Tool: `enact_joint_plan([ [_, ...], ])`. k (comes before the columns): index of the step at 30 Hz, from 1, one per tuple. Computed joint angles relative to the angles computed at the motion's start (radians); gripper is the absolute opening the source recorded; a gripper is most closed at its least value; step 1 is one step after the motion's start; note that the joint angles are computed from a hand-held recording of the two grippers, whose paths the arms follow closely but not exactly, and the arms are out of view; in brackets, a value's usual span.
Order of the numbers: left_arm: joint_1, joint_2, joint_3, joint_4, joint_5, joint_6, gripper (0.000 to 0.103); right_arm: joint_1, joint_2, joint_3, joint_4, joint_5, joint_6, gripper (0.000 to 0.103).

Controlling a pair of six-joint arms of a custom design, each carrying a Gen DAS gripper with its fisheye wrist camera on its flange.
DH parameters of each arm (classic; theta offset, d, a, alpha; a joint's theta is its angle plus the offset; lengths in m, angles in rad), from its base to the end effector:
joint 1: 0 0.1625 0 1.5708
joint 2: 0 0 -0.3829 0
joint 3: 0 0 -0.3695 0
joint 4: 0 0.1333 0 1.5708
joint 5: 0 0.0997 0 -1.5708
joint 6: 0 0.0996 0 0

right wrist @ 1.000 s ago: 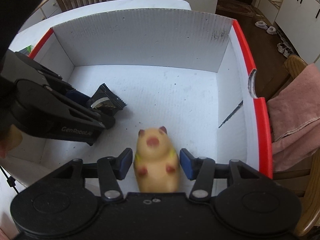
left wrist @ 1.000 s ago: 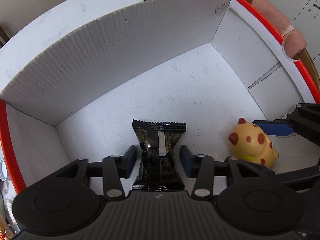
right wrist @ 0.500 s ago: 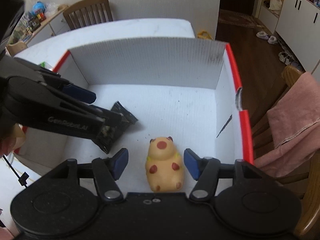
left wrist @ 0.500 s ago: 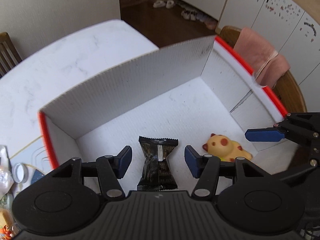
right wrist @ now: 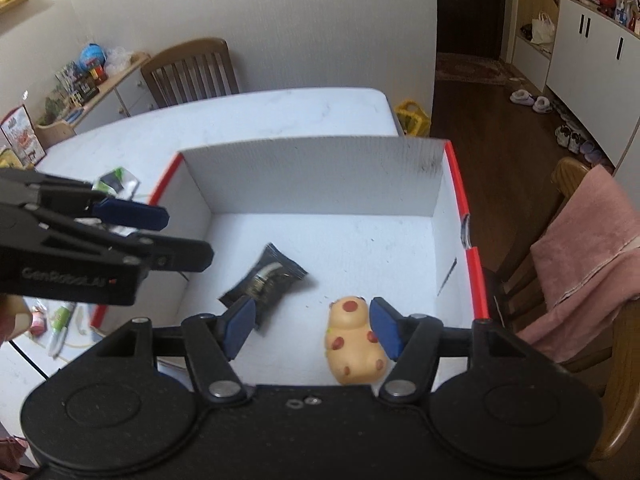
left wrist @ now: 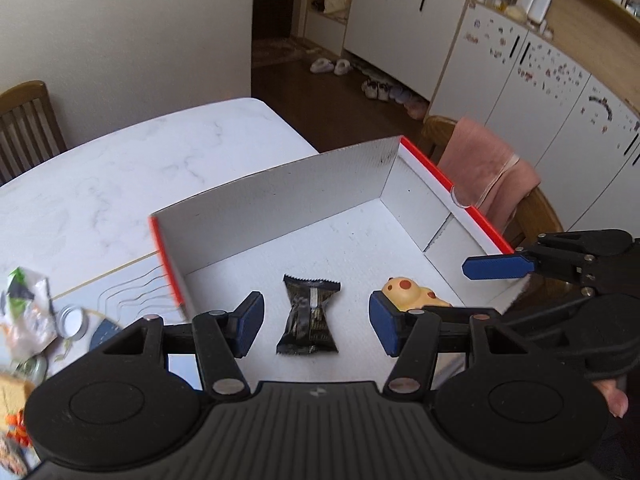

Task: Organize objects
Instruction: 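Open both tools to drop the black packet and yellow toy into the box, then move both tools back over the table toward the remaining items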

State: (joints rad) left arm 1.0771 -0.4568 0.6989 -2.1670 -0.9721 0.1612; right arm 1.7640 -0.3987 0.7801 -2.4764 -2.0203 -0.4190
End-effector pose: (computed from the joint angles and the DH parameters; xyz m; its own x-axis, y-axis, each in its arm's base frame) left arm -0.2239 -0.8157 0.2002 -0.7381 0.3491 -0.5774 0.5703 0.7800 -0.2574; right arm 0.2471 -0.7944 0.1459 -0.7780 -0.3087 0.5473 -0.5284 0.7926 -0.3042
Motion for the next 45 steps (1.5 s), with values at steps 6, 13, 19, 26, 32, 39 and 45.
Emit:
enact_joint_plan([
  [6, -0.006, -0.164, 0.261, -0.179, 0.016, 0.022, 0.065, 0.026, -0.032, 0.092, -0.088, 0.022, -0.009, 0.064],
  [13, 0.01, -0.302, 0.436, -0.272, 0.041, 0.004, 0.066, 0.063, -0.046, 0.163, -0.154, 0.041, 0.007, 0.071],
  [19, 0.03, -0.391, 0.537, -0.322, 0.065, 0.018, 0.077, 0.088, -0.044, 0.203, -0.184, 0.052, 0.033, 0.075],
  [26, 0.051, -0.48, 0.632, -0.379, 0.075, 0.08, 0.089, 0.117, -0.023, 0.23, -0.208, 0.05, 0.068, 0.079],
  [32, 0.078, -0.543, 0.692, -0.418, 0.043, 0.132, 0.097, 0.142, -0.002, 0.24, -0.235, 0.049, 0.093, 0.081],
  [39, 0.115, -0.615, 0.77, -0.457, 0.046, 0.18, 0.103, 0.173, 0.042, 0.208, -0.215, 0.036, 0.125, 0.082],
  [45, 0.168, -0.679, 0.831, -0.466, 0.015, 0.218, 0.103, 0.197, 0.105, 0.14, -0.179, 0.019, 0.153, 0.082],
])
